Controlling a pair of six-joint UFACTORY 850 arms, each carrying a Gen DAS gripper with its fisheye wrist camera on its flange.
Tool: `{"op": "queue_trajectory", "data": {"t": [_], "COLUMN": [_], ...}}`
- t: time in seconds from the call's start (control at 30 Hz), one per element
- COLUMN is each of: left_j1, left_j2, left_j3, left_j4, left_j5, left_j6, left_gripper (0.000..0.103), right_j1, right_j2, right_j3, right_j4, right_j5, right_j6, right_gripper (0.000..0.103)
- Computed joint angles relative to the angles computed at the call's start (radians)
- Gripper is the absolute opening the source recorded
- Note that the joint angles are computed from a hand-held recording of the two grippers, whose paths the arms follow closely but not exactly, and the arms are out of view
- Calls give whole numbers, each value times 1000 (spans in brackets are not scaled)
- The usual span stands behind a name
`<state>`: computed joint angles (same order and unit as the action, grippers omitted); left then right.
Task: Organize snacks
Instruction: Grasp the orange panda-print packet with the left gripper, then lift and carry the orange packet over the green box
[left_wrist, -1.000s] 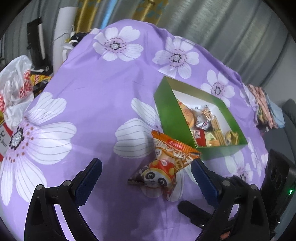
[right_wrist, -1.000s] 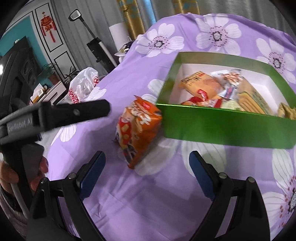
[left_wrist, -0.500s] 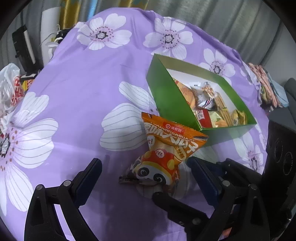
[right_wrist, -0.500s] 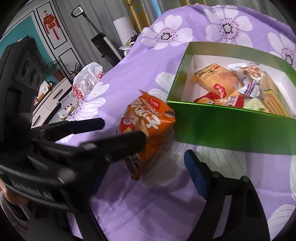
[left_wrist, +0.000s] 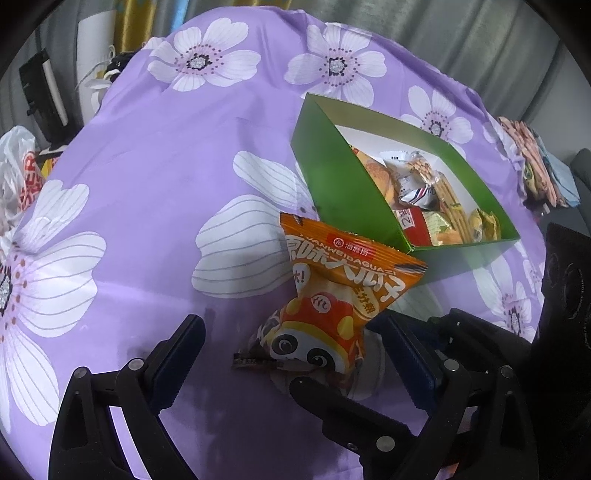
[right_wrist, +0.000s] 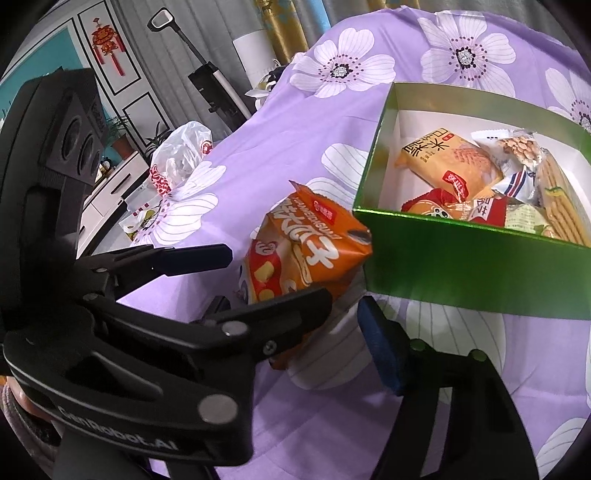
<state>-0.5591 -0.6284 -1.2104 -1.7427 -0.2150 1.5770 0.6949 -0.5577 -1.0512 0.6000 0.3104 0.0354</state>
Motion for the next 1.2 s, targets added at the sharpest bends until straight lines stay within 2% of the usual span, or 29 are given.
{"op": "queue_trajectory", "data": {"t": [0.37, 0.43, 0.6, 0.67, 0.8, 0.93, 1.2], "left_j1": [4, 5, 4, 4, -7, -2, -3], "left_j2": [-13, -14, -17, -16, -7, -4, 15], "left_j3": [-10, -10, -14, -12, -6, -2, 14], "left_j4": [51, 54, 62, 54, 27, 14, -24], "left_j5": [-11, -21, -24, -34, -14, -30, -27], "left_j6": [-56, -54, -62, -53, -12, -1, 43], "left_gripper": [88, 80, 77, 71, 65, 60, 57], "right_j1": [-2, -3, -3, -4, -3, -1, 4], "right_j2": [-12, -13, -15, -16, -18, -16, -8], "right_j3": [-18, -19, -21, -21, -26, -24, -14], "right_j4": [9, -3, 9, 2, 22, 38, 13], "right_j5": [-18, -21, -26, -27, -34, -29, -12], "right_j6": [-29, -23, -34, -26, -49, -72, -58], "right_gripper": [54, 51, 46, 43, 42, 40, 38]}}
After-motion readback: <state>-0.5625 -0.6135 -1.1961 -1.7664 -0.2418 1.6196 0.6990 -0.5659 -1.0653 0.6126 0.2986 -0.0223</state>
